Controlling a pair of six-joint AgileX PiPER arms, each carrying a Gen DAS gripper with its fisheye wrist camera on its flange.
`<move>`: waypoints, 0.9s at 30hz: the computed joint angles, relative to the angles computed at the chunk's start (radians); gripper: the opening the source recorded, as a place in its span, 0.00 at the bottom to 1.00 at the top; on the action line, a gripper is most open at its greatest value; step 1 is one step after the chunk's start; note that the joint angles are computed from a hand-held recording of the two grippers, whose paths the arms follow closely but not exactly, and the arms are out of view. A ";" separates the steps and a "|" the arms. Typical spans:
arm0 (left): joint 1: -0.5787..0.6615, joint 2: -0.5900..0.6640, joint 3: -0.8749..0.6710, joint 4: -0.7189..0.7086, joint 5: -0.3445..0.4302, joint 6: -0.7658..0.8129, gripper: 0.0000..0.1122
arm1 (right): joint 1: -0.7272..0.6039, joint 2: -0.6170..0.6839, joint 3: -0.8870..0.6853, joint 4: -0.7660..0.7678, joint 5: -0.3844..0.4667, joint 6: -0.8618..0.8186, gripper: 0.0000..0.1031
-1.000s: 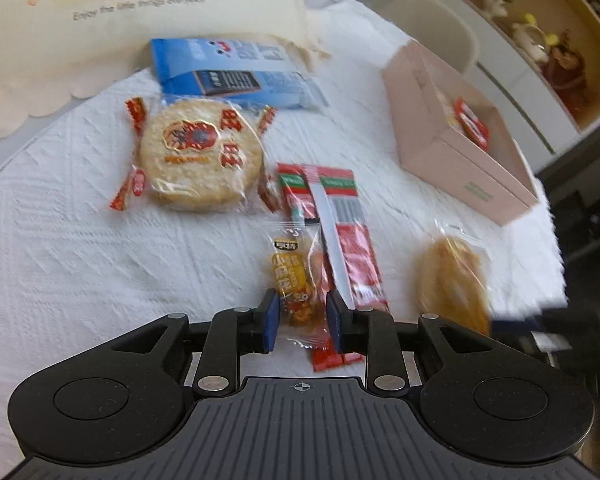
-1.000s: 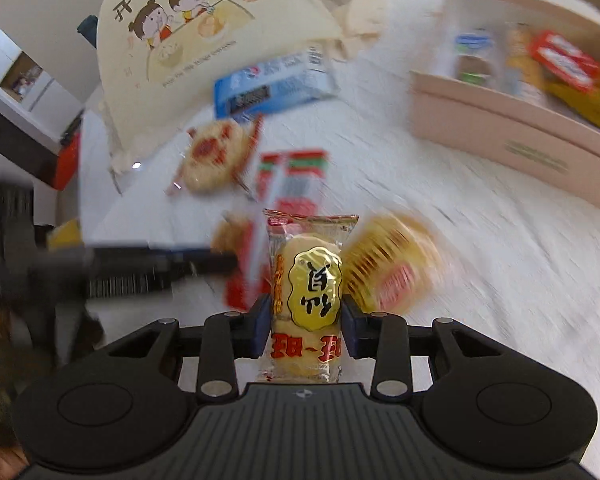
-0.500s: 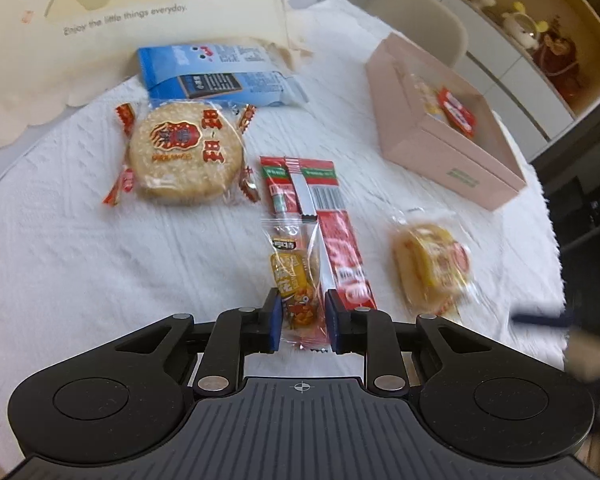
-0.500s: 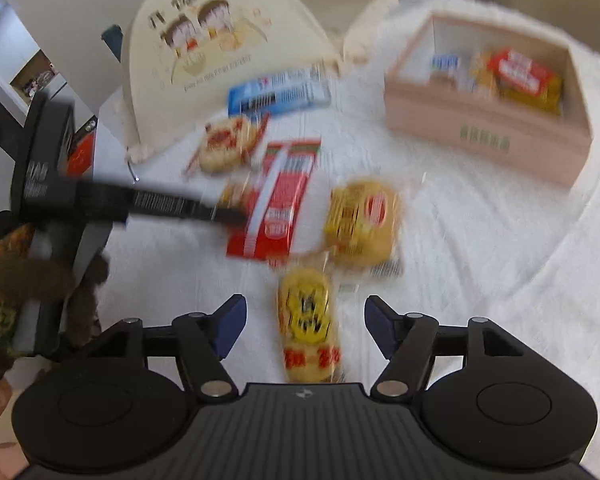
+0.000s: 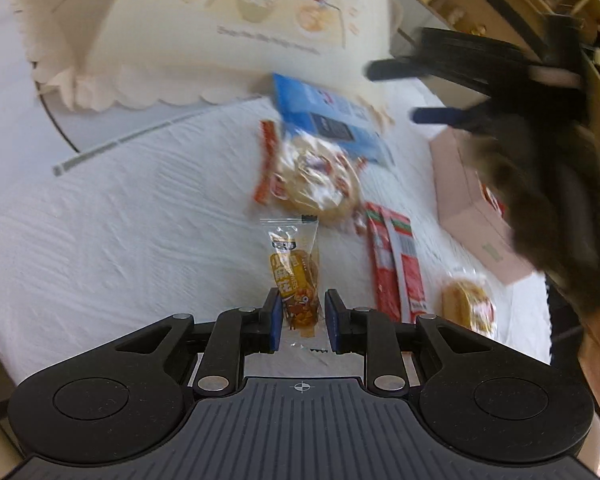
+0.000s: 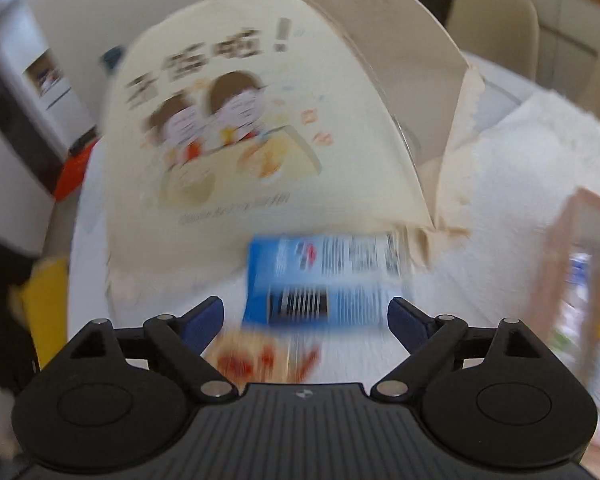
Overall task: Organize snacks
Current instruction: 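Grasp the round sesame rice cracker with the right gripper while the left holds the snack stick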
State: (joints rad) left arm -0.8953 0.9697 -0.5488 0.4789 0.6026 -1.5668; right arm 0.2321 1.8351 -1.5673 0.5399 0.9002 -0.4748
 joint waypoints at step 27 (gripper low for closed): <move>0.235 0.033 -0.021 -0.210 0.010 0.257 0.24 | 0.041 -0.330 0.542 0.100 -0.014 -0.614 0.80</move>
